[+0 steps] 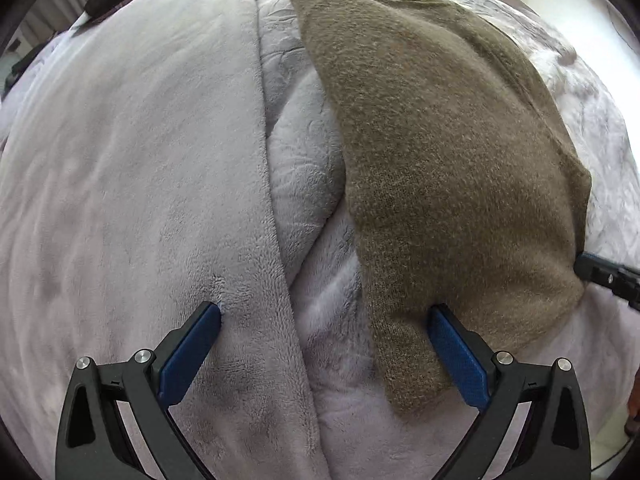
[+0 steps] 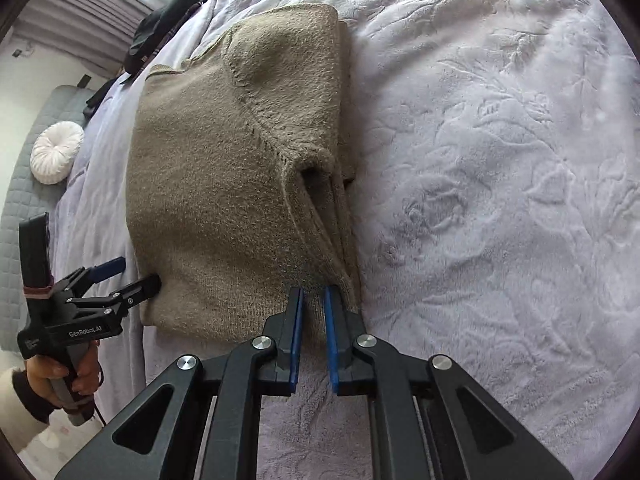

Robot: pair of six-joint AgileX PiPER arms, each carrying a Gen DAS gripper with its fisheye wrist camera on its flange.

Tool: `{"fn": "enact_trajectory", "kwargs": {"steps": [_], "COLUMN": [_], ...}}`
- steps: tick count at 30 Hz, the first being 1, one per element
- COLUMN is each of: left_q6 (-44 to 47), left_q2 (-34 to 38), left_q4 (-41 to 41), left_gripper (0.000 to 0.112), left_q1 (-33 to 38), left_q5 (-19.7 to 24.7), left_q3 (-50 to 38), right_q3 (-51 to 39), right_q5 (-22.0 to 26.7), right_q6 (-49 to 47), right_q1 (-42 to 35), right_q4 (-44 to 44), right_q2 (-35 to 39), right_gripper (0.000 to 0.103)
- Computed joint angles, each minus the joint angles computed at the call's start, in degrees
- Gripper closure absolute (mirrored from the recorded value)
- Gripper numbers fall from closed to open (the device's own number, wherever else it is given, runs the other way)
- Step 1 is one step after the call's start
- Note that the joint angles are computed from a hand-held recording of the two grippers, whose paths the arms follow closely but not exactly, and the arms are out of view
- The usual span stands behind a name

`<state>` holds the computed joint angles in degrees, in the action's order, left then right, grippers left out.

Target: Fold small clothes

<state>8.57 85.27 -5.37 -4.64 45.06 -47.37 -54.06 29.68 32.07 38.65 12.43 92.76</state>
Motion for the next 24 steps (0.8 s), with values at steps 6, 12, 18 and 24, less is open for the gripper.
{"fn": "enact_trajectory", "kwargs": {"steps": [6, 12, 18, 24], "left_q6": [-1.6, -3.7, -7.8, -5.9], "left_q2": [-2.5, 4.6, 10.8, 11.8], "left_q4": [-2.2, -4.1, -0.1, -1.3], "left_gripper": [0.009, 0.031, 0.031, 0.03], "left_q1": [4.0, 5.4, 2.6, 4.1], "left_q5": [3.9, 3.9, 1.4, 1.3], "left_q3": [-4.9, -16.6, -19.0, -19.3], "right_q3": [-2.9, -11.4, -20.6, -18.6], "right_q5": [3.5, 4.4, 9.9, 7.8], "right_q6": [5.1, 8.2, 4.3, -0.8], "right_q1": [0.1, -0.4, -1.6, -3.7], "right_q4": [-2.6, -8.7, -9.0, -3.9], "right_q2": [-1.9, 0.1, 9.5, 10.6], "right_gripper": [0.093, 0.093, 0.093, 0.096]}}
